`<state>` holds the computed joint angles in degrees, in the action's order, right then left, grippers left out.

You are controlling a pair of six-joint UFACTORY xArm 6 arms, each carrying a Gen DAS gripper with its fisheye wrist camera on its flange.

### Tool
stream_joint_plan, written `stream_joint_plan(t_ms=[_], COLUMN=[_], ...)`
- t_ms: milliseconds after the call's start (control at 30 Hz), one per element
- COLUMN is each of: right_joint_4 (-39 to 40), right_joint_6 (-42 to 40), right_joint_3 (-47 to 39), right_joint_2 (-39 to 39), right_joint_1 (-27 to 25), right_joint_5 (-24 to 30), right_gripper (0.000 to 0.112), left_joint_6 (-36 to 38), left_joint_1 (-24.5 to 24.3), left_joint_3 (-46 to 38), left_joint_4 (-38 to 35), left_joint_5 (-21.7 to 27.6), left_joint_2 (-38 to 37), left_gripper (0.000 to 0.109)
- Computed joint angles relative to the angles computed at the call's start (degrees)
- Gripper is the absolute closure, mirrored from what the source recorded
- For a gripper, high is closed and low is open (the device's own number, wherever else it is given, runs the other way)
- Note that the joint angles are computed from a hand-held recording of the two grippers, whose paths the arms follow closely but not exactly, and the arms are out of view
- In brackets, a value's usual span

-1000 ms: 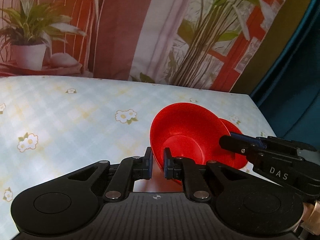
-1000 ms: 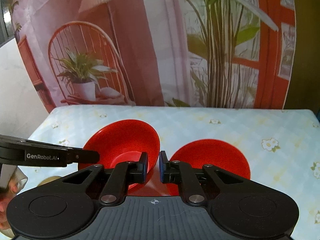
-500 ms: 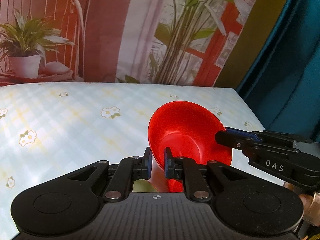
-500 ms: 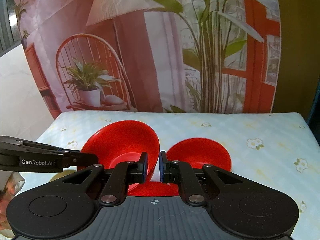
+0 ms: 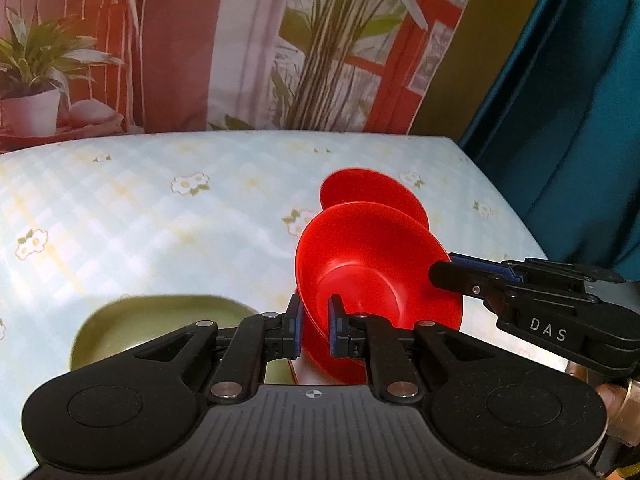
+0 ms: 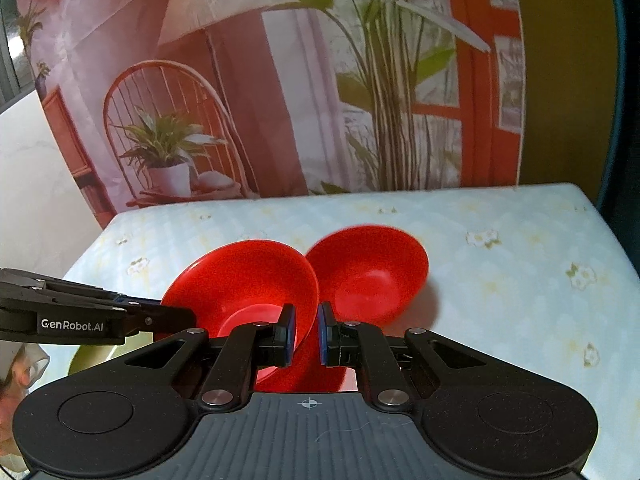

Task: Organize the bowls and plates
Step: 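Lift the red bowl with both grippers and lower it into another red bowl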

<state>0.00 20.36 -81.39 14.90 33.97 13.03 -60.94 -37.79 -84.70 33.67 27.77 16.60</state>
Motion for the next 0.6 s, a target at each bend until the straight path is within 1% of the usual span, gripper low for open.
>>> stream_joint_plan(t_ms=[100,300,467,600], right_joint_4=[1.00,-0.40,0.33,-0.77], right_joint_6=[-0.53,1.09,0.76,1.22], right_joint_3=[1.26,2.43,2.82,2.49], right_joint_2=[-0.37,-0.51,-0.26,0.14], right_joint_1=[0.02,-0.20,-0.36,-0.31], right_joint_5=[-0.03,-0.20,-0.27,0.09], right_gripper=[0.101,0.101,0.101,0.101], left_joint_6=[0.55,3.12,3.76,3.78], left_joint_1=[-0.25,-0.68,-0.59,-0.52], left_joint_3=[-0.21,-1.92,-2.13,-2.57], left_joint_4=[-0.63,-1.88,-2.18,-1.96], left_joint_5=[0.37,1.45,1.81,1.95], left_joint_2=[0.58,2.45,2.83,3.06], left_gripper=[0.095,0.095,0.095,0.095])
